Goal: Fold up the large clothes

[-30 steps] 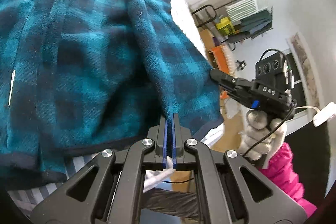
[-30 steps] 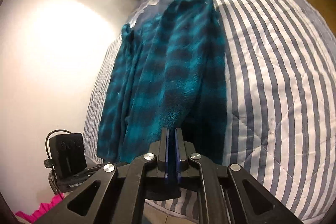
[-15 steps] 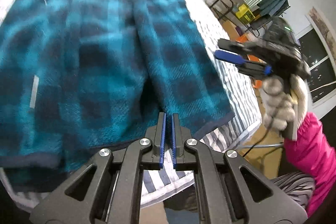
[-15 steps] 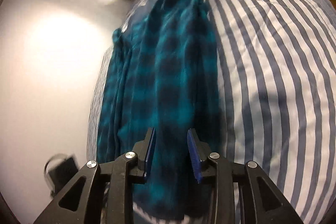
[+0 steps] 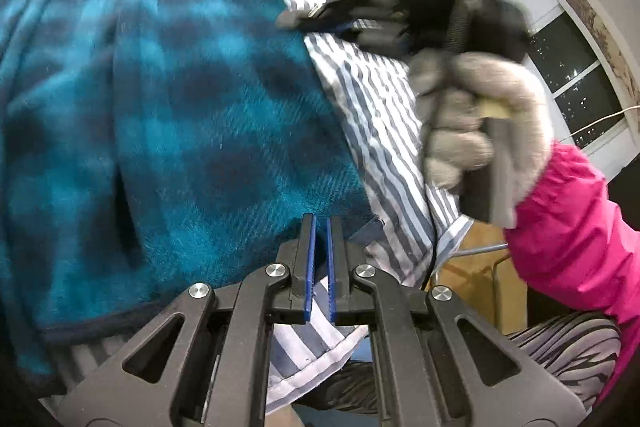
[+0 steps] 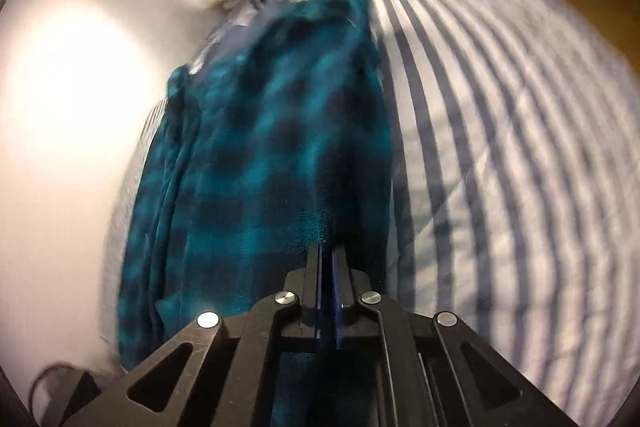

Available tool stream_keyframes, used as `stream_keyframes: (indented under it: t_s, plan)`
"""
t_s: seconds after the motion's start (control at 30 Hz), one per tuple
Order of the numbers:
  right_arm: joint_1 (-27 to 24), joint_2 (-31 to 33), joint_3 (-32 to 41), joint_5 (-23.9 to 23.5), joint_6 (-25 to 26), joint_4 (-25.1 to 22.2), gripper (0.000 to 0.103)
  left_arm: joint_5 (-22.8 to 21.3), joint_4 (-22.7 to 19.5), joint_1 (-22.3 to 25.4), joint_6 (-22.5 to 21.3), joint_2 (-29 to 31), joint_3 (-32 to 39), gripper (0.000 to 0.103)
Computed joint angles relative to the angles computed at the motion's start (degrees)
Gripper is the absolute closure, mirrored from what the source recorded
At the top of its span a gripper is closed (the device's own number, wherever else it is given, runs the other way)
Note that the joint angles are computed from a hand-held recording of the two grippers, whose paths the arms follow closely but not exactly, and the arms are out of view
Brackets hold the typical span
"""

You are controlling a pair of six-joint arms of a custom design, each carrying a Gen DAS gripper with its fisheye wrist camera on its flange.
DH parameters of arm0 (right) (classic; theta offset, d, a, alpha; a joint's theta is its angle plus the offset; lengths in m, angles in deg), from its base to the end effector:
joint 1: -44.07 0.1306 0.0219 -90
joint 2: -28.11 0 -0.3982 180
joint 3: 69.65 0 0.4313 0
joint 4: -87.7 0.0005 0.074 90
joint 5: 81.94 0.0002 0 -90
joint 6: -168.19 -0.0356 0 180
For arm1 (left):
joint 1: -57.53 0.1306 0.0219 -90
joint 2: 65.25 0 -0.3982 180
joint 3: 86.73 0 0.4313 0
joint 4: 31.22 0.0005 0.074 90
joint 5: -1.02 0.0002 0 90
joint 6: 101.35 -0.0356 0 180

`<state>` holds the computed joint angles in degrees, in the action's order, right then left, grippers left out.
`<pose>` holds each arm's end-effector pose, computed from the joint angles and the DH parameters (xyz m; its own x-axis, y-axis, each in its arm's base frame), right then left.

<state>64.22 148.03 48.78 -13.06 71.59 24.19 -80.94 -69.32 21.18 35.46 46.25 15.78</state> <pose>0.6499 0.2516 0.3673 -0.8986 -0.2155 -0.3823 -0.3634 0.8537 0.3730 0.5348 -0.4004 0.3535 -0.8876 -0.2432 -0.3913 0.0241 0.8237 -0.5665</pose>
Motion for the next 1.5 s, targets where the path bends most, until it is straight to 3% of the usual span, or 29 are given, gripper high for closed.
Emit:
stream_keyframes:
  t_s: [0.13, 0.17, 0.27, 0.3, 0.33, 0.37, 0.4, 0.6, 0.7, 0.77, 0.8, 0.83, 0.9, 1.0, 1.07, 1.17, 1.3, 1.33, 1.37, 1.43, 1.5]
  plan:
    - [-0.85, 2.55, 0.32, -0.61, -3.41, -3.31, 0.101, -1.48, -1.62, -0.65, -2.08, 1.19, 1.37, 0.102]
    - [-0.94, 2.16, -0.54, -1.07, -3.76, -2.06, 0.101, -2.44, -2.51, -0.91, -2.31, 1.58, 2.33, 0.101]
    - [-1.47, 1.2, -0.27, -1.95, -3.9, -0.71, 0.095, -4.8, -3.71, -1.66, -3.63, 2.13, 4.23, 0.079]
    - [-2.05, 0.63, -0.62, -2.57, -4.49, -0.12, 0.092, -5.7, -4.05, -2.09, -4.36, 2.28, 4.86, 0.062]
    - [-2.82, 0.22, -0.73, -4.32, -5.56, 0.35, 0.083, -6.3, -4.46, -2.33, -5.25, 2.88, 5.92, 0.051]
    - [-3.62, -0.54, -1.59, -6.01, -6.84, 1.51, 0.075, -7.5, -5.52, -2.84, -6.54, 3.85, 7.75, 0.047]
    - [-4.19, -1.03, -2.02, -6.79, -7.98, 2.57, 0.075, -8.73, -6.72, -3.33, -7.47, 4.87, 9.34, 0.045]
    - [-8.1, -5.16, -6.28, -11.5, -11.76, 7.7, 0.071, -14.16, -20.13, -4.3, -11.18, 14.05, 22.81, 0.045]
    - [-8.84, -5.88, -7.11, -11.62, -12.63, 8.97, 0.07, -15.9, -23.25, -4.36, -12.01, 16.24, 25.7, 0.045]
    - [-9.19, -5.92, -7.19, -11.5, -12.64, 8.78, 0.07, -17.59, -23.95, -4.54, -12.99, 17.3, 27.15, 0.054]
    - [-9.31, -5.79, -6.91, -11.57, -12.55, 8.35, 0.069, -17.98, -23.25, -4.38, -12.93, 17.15, 26.81, 0.071]
    - [-9.42, -5.84, -7.06, -11.74, -12.33, 8.09, 0.069, -16.71, -21.25, -3.97, -12.11, 16.11, 24.82, 0.08]
    - [-8.91, -4.56, -5.15, -11.23, -12.11, 6.05, 0.067, -12.27, -16.72, -2.6, -8.71, 13.49, 20.52, 0.087]
    - [-7.41, -1.74, -0.78, -9.71, -8.72, 2.14, 0.059, -8.42, -9.48, -1.19, -2.93, 8.56, 13.69, 0.089]
    - [-6.15, 0.67, 2.33, -8.6, -6.92, -0.04, 0.045, -7.08, -2.97, -0.35, 1.74, 3.63, 7.34, 0.089]
    - [-4.38, 5.12, 7.3, -9.86, -8.99, -1.92, 0.043, -6.85, 2.15, 0.4, 4.03, -0.08, 2.97, 0.089]
    - [-2.02, 9.77, 12.17, -10.29, -12.72, -2.76, 0.045, -6.68, 4.3, 0.62, 4.98, -1.95, 0.53, 0.089]
    - [-1.45, 10.64, 13.22, -10.23, -12.6, -3.18, 0.048, -6.72, 4.59, 0.62, 5.1, -2.21, 0.04, 0.089]
    - [-0.8, 11.37, 14.29, -8.96, -11.85, -4.05, 0.06, -6.66, 4.78, 0.63, 5.29, -2.49, -0.49, 0.089]
    - [0.7, 12.91, 17.45, -3.13, -9.35, -7.7, 0.084, -6.6, 5.47, 0.52, 5.97, -3.08, -1.68, 0.089]
    - [1.94, 13.14, 18.99, 2.36, -8.12, -8.89, 0.093, -6.76, 6.12, 0.48, 6.55, -3.73, -2.68, 0.09]
